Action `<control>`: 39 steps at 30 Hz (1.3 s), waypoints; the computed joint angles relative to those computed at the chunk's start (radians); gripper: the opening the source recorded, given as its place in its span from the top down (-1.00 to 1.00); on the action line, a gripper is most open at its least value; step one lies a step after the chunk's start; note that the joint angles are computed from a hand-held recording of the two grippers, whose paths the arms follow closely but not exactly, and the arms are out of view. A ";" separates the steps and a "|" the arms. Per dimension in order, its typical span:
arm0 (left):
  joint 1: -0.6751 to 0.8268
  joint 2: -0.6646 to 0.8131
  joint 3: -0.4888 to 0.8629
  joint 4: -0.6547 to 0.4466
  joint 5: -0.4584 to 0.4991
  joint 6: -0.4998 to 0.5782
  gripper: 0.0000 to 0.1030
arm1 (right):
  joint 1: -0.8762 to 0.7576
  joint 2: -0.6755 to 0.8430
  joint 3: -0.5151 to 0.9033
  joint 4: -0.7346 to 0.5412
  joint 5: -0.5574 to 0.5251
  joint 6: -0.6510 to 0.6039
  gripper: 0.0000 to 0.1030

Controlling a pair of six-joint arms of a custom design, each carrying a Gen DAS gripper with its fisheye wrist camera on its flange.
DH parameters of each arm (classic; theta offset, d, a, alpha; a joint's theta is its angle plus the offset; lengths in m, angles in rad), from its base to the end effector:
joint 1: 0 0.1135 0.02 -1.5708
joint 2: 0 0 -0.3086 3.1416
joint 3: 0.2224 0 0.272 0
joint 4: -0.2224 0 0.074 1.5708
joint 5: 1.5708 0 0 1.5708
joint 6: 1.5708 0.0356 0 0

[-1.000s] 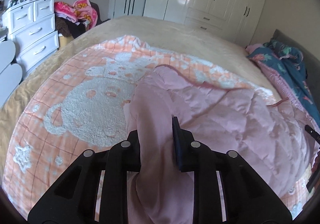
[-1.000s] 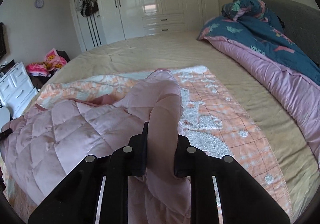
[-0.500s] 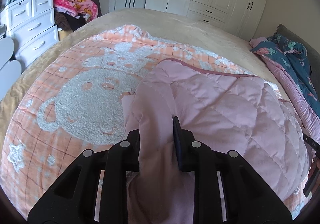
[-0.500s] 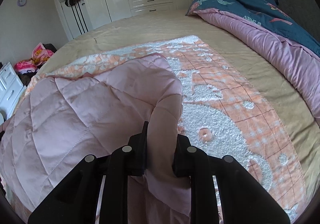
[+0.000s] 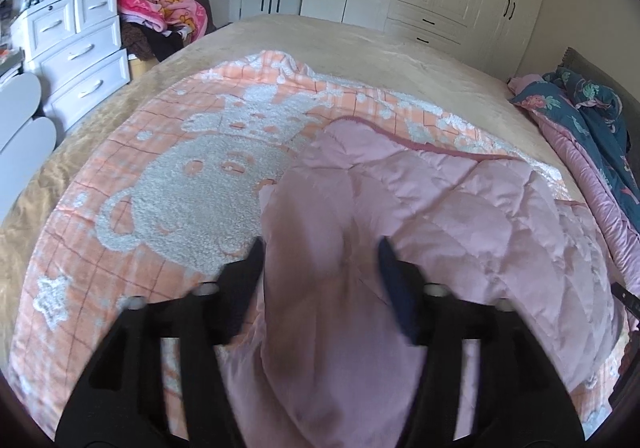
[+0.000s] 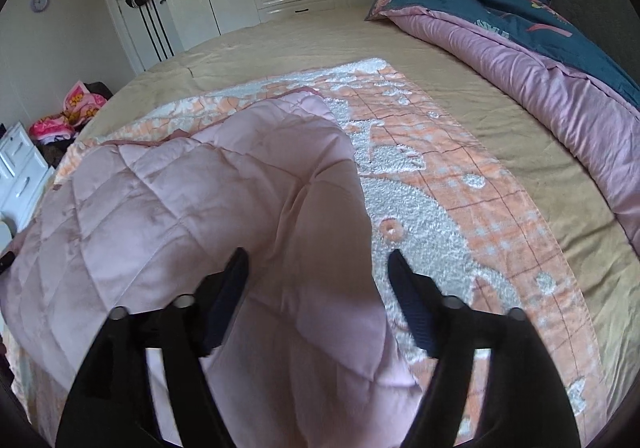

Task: Fold large clothes
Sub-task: 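Lift the jacket with both grippers and fold it over onto itself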

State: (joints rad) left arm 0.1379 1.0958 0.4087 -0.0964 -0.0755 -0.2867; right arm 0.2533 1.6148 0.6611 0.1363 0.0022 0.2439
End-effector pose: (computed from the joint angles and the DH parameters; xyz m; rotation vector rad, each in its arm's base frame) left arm 0.1973 0.0301 0.1888 -0.5315 2.2907 0.0160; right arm 0.3011 0.0779 0.1602 -0.0102 2.4008 0.2311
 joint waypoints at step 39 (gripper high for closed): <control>0.178 0.333 -0.354 0.748 0.487 -0.520 -0.25 | -0.013 0.170 -0.318 0.654 -0.333 0.531 -0.15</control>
